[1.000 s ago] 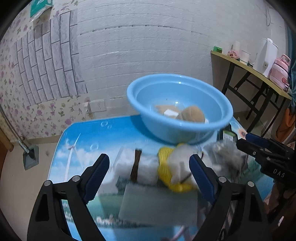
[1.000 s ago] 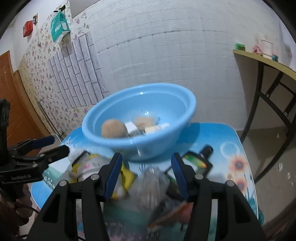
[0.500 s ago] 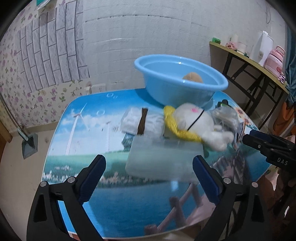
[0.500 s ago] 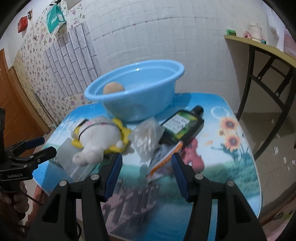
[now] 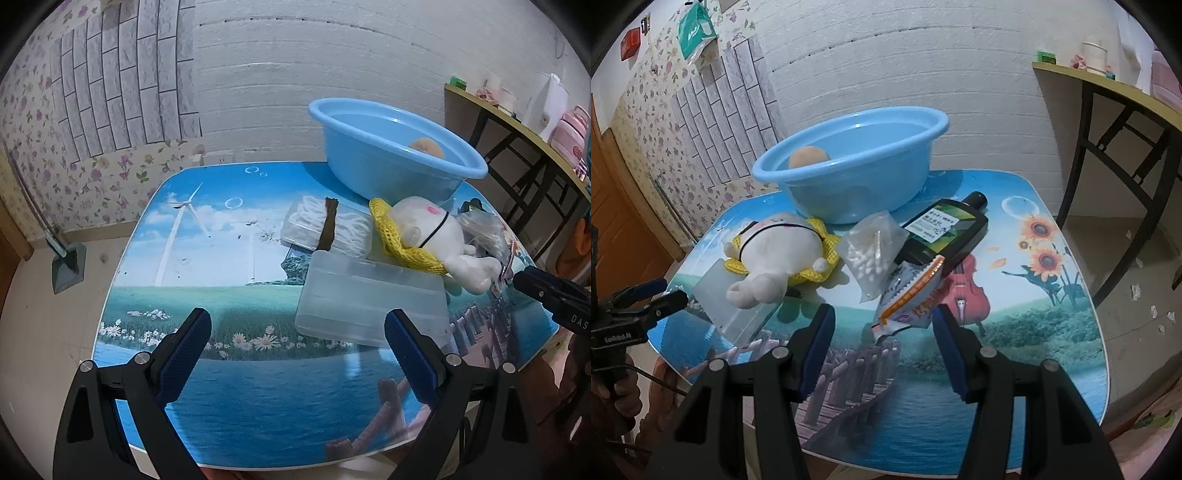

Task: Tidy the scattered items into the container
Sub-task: 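Grasp the clear floss-pick box with the left tool while the right tool grasps the grey-orange packet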

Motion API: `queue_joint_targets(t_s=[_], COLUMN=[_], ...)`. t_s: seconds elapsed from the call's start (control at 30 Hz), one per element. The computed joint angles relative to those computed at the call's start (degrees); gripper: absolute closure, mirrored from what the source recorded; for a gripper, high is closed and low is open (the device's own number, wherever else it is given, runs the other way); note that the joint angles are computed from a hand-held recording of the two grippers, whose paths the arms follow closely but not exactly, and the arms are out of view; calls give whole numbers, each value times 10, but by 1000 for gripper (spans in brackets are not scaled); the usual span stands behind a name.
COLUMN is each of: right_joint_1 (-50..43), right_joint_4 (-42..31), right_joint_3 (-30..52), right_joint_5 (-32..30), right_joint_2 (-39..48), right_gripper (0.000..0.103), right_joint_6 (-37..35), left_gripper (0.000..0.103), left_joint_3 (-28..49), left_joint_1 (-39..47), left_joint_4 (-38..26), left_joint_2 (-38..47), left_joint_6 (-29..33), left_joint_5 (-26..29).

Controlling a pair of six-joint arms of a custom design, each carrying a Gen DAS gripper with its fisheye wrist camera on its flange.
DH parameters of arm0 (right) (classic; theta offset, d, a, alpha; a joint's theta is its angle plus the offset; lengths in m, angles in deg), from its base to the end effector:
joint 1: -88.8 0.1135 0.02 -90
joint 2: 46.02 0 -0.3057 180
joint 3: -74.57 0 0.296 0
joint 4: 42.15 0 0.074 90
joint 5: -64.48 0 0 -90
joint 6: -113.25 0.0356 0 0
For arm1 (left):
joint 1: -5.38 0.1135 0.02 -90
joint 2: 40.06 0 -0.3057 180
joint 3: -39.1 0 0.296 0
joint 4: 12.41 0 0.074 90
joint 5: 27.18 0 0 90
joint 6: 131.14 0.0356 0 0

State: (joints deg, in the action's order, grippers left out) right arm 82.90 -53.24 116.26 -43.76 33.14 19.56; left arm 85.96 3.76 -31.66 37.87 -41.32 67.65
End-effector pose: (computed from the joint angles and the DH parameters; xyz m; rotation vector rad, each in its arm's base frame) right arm 0.2685 -0.0165 0.1529 -0.0986 2.3825 0.3055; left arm 0.2793 -0.0109 0.1754 0.0680 2.4474 -0.1171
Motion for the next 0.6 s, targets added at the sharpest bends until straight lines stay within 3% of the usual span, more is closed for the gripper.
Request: queue_joint_targets(t_s=[0.6], right_joint_1=[-14], right_joint_4=[8], right_joint_3=[33], right_joint_5=[12], right_joint_2=[73], right_gripper=[48], right_joint_6=[4], left_gripper=[8], left_joint_3=[64], left_joint_1=[-12], left_joint_4=[6], left_joint_2=[68], left_joint_6=[9], left_joint_5=[8])
